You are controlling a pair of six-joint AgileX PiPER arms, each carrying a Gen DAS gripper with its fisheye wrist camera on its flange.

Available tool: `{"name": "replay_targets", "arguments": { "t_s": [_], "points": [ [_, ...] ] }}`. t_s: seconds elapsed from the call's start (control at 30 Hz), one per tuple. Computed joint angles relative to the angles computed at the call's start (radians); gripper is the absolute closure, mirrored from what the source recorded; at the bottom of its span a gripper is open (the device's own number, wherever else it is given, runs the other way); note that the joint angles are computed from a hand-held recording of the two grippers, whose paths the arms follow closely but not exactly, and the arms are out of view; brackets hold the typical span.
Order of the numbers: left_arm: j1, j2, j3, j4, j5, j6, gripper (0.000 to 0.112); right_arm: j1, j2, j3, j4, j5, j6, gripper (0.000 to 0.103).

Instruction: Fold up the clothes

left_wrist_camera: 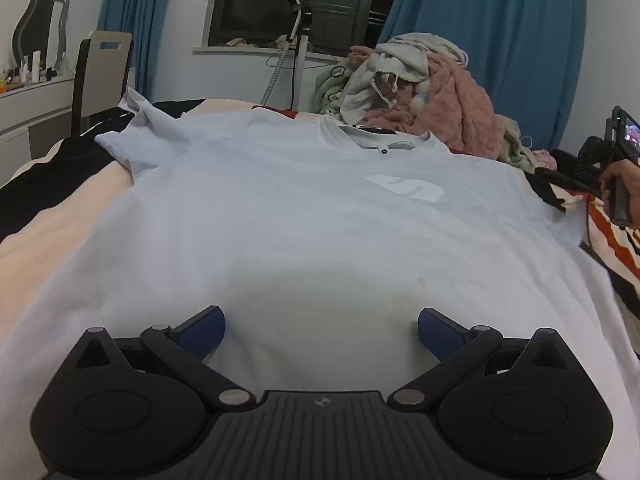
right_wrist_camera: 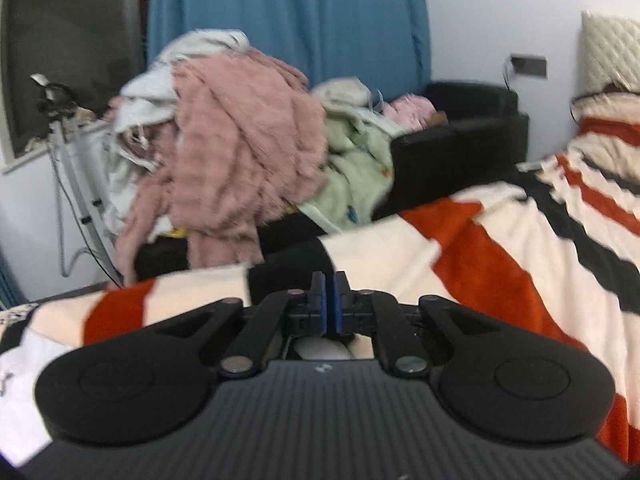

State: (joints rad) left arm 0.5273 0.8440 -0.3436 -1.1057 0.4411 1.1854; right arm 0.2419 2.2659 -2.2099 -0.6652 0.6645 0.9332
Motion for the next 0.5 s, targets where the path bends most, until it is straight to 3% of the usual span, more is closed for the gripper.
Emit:
{"name": "replay_targets", "arguments": {
  "t_s": [0.03, 0.07, 0.1, 0.23, 0.3, 0.43, 0.5],
  "points": [
    [0.003, 0.006, -0.001, -0.013, 0.002, 0.014, 0.01, 0.002, -0.029, 0.06, -0.029, -0.022, 0.045, 0.05],
    [0.004, 0.012, -0.003, -0.018, 0.003, 0.019, 0.01, 0.009, -0.074, 0.145, -0.096, -0.055, 0.131, 0.017],
    [0.005, 0.018, -0.007, -0.018, 0.004, 0.018, 0.01, 0.019, -0.129, 0.241, -0.181, -0.084, 0.231, 0.012],
    [0.043, 0.013, -0.01, -0.031, 0.043, 0.041, 0.01, 0.109, -0.391, 0.626, -0.41, -0.156, 0.513, 0.013],
    [0.081, 0.001, -0.012, -0.041, 0.084, 0.064, 0.01, 0.186, -0.528, 0.789, -0.511, -0.141, 0.632, 0.013],
    [0.164, -0.056, -0.014, -0.035, 0.193, 0.1, 0.01, 0.493, -0.829, 1.07, -0.61, 0.052, 0.868, 0.013],
    [0.239, -0.102, -0.022, -0.011, 0.291, 0.116, 0.01, 0.693, -0.963, 1.175, -0.618, 0.151, 0.983, 0.013]
  ]
}}
